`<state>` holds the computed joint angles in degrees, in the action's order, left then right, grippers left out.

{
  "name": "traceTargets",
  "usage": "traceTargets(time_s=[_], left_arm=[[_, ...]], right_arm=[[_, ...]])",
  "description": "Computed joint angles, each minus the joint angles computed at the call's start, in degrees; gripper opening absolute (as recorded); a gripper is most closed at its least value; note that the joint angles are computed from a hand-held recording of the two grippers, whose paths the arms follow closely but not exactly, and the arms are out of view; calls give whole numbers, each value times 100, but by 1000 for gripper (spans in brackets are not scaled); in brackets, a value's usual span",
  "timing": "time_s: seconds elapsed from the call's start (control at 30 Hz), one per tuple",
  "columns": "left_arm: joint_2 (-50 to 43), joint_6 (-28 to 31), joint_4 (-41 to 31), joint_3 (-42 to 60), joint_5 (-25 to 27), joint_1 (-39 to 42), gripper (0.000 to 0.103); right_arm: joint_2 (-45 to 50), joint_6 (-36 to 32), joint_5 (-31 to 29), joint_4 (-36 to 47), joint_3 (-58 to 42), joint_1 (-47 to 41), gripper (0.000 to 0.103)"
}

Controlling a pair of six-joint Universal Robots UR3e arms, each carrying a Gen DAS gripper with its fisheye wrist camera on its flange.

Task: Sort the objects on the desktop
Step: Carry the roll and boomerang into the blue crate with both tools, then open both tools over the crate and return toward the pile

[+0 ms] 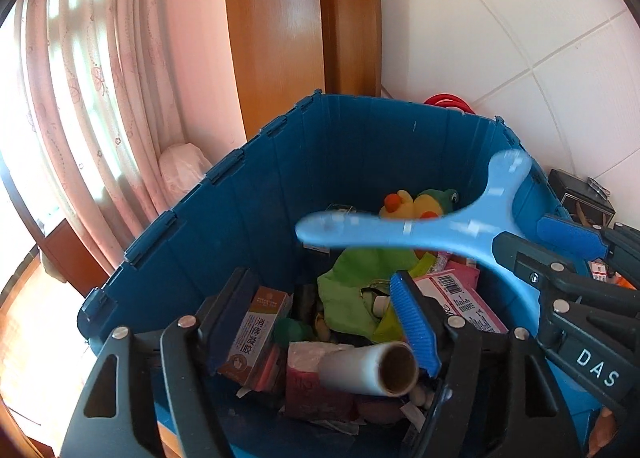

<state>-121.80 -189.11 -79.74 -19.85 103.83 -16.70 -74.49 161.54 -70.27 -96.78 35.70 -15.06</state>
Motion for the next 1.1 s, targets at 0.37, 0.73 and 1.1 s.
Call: traceTargets(time_s=[0.37, 0.73, 1.1], left_arm=[[1408, -296, 1069, -2368, -71, -6, 71], [2358, -1030, 1702, -3746, 947, -1320, 71], [833, -1780, 629, -1485, 2130, -3171, 71]], right_arm=[[-1116, -352, 240, -579, 1452, -329, 91], [-3254, -2752, 2491, 1490, 2666, -3032, 102], [-2515, -8423, 3507, 8684, -617, -6938, 103]])
